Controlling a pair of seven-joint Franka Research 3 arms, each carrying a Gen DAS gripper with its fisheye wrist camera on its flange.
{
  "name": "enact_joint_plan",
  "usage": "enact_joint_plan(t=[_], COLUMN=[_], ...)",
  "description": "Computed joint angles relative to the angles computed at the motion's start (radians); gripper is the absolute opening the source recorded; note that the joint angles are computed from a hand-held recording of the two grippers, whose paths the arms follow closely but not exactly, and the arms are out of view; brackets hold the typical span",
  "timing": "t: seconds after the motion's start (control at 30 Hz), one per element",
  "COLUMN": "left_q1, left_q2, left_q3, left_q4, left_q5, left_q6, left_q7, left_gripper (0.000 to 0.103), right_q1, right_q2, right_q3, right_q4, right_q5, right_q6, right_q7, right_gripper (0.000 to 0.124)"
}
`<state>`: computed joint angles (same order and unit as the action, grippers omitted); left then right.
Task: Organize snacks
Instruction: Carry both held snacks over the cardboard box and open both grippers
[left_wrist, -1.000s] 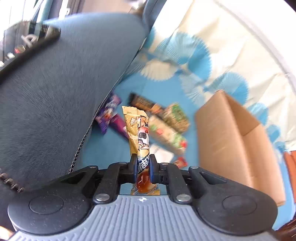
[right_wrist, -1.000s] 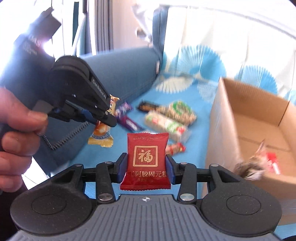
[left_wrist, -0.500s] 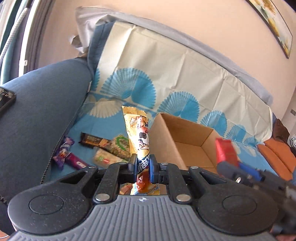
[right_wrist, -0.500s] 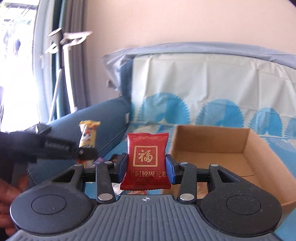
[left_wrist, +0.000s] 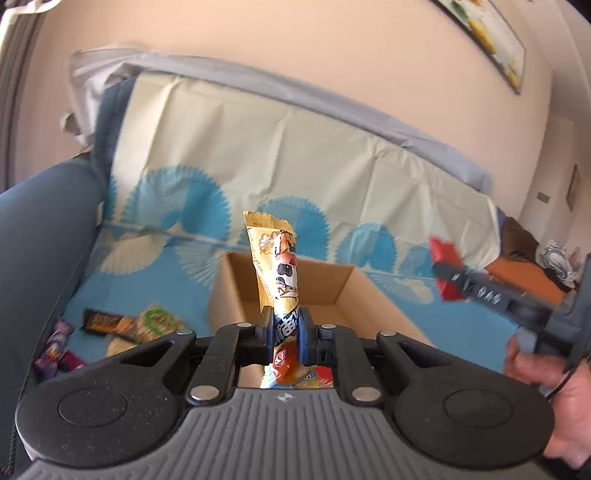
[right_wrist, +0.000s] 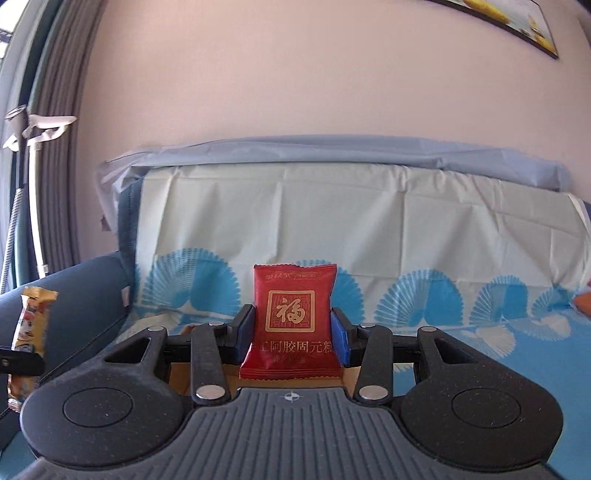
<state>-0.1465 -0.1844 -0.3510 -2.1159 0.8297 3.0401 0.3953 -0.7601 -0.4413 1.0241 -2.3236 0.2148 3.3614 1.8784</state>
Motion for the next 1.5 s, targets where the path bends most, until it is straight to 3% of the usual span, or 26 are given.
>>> enact_joint_plan(t=[0.1,0.27,0.37,0.43,0.5,0.53,0.63,1.03,1.07,1.13,1.17,1.2,1.27,1.37,1.43,1.5], left_q1=[-0.017,-0.102,-0.152,-0.163,-0.162,-0.176,-0.229,-0.306,-0.304,-0.290,-0.312,-0.330,-0.335,-0.326,-0.304,-0.274], left_q2=[0.092,0.266,0.317,0.341,0.372,0.383,0.420,0.470,0.471,0.474,0.469,0.464,0.458,0.453,0.464,0.476], left_q3=[0.000,0.046,0.084,0.072,0.065,0.077,0.121,0.185,0.180,0.160,0.187,0.210,0.225,0.221,0.197,0.169], left_q4=[0.117,0.306,0.329,0.338,0.349,0.358,0.407,0.484,0.486,0.486,0.486,0.488,0.494,0.514,0.537,0.550], left_q5=[0.008,0.003,0.043,-0.094,-0.226,-0.235,-0.209,-0.159,-0.163,-0.200,-0.162,-0.121,-0.084,-0.077,-0.133,-0.216], left_q6=[0.001,-0.046,-0.080,-0.161,-0.156,-0.161,-0.192,-0.155,-0.154,-0.154,-0.163,-0.183,-0.235,-0.392,-0.502,-0.559], left_q7=[0.042,0.107,0.108,0.195,0.248,0.244,0.237,0.217,0.228,0.277,0.240,0.201,0.150,0.084,0.096,0.141], left_gripper=[0.013,0.013,0.013,0.013,0.013,0.013,0.013,0.014,0.017,0.051,0.058,0.065,0.070,0.077,0.079,0.079], right_q1=[-0.046,-0.058,-0.080,-0.086,-0.086,-0.091,-0.110,-0.130,-0.122,-0.121,-0.138,-0.159,-0.177,-0.196,-0.212,-0.214], right_q2=[-0.032,-0.024,-0.032,-0.037,-0.032,-0.034,-0.033,0.004,0.014,0.026,0.020,0.012,0.019,0.061,0.091,0.124], right_q3=[0.035,0.050,0.065,0.064,0.059,0.060,0.064,0.047,0.042,0.045,0.059,0.076,0.090,0.105,0.118,0.121], right_q4=[-0.007,-0.003,0.005,0.005,0.004,0.004,0.007,0.021,0.024,0.040,0.048,0.058,0.081,0.123,0.151,0.172], right_q5=[0.012,-0.029,-0.049,-0.066,-0.083,-0.089,-0.101,-0.225,-0.237,-0.270,-0.287,-0.305,-0.332,-0.359,-0.378,-0.395], right_q6=[0.000,-0.004,-0.029,-0.034,-0.035,-0.036,-0.053,-0.123,-0.131,-0.178,-0.205,-0.234,-0.309,-0.446,-0.532,-0.599], right_q7=[0.029,0.016,0.011,0.019,0.020,0.021,0.033,0.142,0.143,0.149,0.161,0.175,0.199,0.243,0.277,0.302], right_gripper=[0.045,0.045,0.045,0.045,0.045,0.045,0.045,0.046,0.049,0.065,0.083,0.089,0.089,0.089,0.089,0.088])
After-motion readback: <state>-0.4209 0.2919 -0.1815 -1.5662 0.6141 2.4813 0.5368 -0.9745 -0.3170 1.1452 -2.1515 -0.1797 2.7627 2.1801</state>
